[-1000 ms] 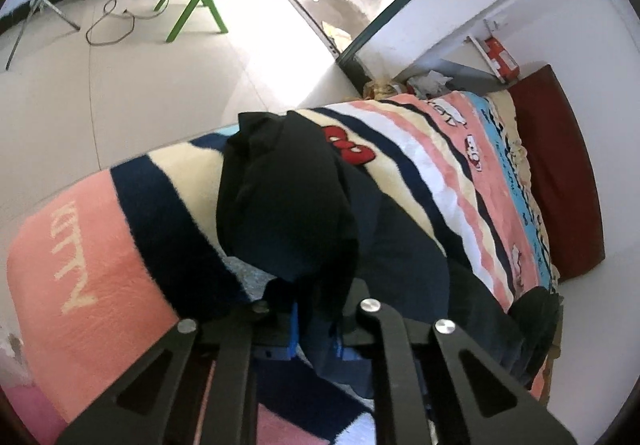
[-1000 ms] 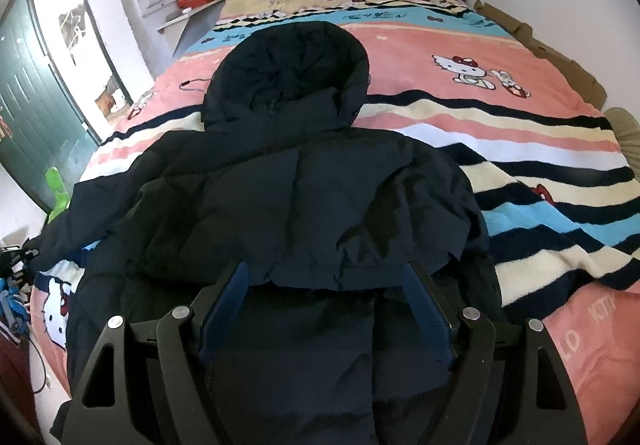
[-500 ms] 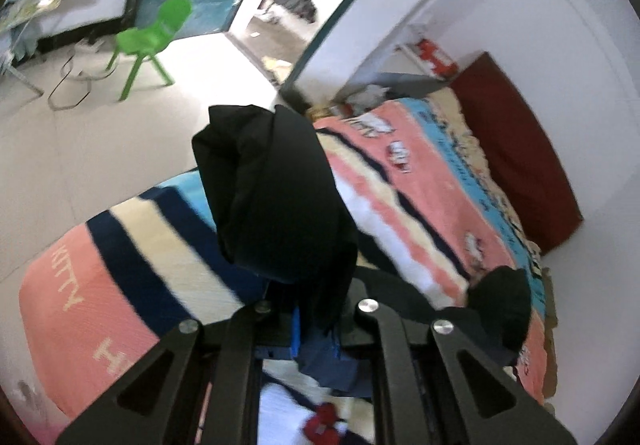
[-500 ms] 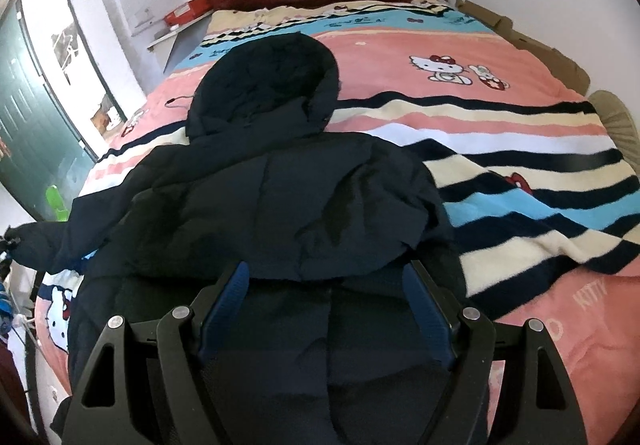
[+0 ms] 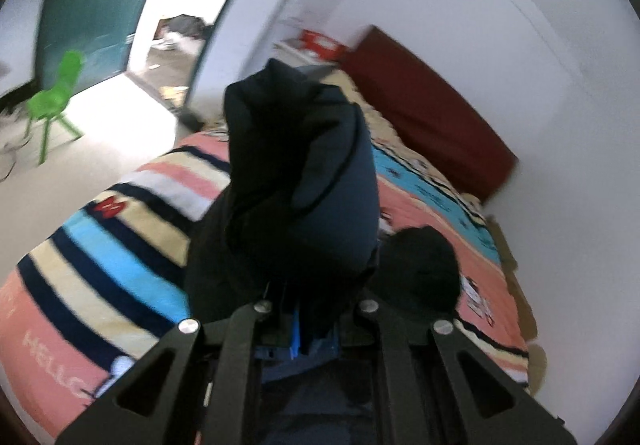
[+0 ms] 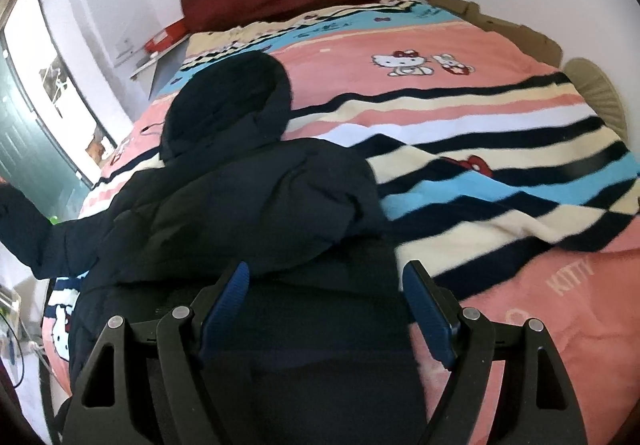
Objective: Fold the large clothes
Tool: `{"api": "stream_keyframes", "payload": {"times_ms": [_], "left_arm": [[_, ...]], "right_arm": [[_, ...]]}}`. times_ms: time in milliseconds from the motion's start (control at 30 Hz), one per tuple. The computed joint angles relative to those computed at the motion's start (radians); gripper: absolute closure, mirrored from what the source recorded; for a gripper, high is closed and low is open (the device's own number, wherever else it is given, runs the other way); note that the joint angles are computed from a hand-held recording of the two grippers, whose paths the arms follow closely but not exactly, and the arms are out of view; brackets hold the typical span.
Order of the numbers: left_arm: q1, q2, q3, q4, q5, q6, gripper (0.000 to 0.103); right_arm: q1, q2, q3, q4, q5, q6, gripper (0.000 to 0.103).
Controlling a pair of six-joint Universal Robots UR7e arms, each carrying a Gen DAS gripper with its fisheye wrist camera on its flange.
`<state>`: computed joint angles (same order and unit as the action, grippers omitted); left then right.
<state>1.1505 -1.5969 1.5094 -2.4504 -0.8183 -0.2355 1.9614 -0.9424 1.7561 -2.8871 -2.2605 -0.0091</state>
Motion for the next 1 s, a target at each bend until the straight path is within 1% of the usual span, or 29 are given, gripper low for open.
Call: {"api": "stream_keyframes", "payload": {"times_ms": [200,400,500,633,667,733,900,1000], "left_arm": [[-0.087,0.084,-0.03,0.015,-0.04,0.043,0.093],[-0.139,0.16,-0.031,0.027,-0.089,0.047,0.093],[-0.166,0.201,-0.016,0.03,-0.111,0.029,0.093],[-0.186,0.256,-0.003,0.031,-0.141,0.006,0.093],[-0.183,0.266,-0.004,0.044,-0.168,-0.002,0.093],[-0.185,0.299,-0.006,0.053,-0.183,-0.012,0.093],[-0.191,0.377,-0.01,0.086,-0.17,-0.003,0.093],[-0.182,0.422,-0.004,0.107,-0.17,-0.016,0.093]], "right_arm": [[-0.032,-0.042,0.037,-0.032,0.003,0.004,0.024],[-0.052,-0.079,0.054,-0.058,-0.014,-0.009,0.024],[-0.059,-0.102,0.063,-0.074,-0.024,-0.016,0.024],[-0.069,-0.134,0.078,-0.094,-0.041,-0.034,0.024],[-0.073,-0.144,0.082,-0.099,-0.044,-0.037,0.024],[-0.08,-0.161,0.093,-0.11,-0.046,-0.04,0.024],[-0.106,-0.194,0.121,-0.135,-0.044,-0.035,0.024],[-0.121,-0.208,0.136,-0.14,-0.041,-0.032,0.024]]}}
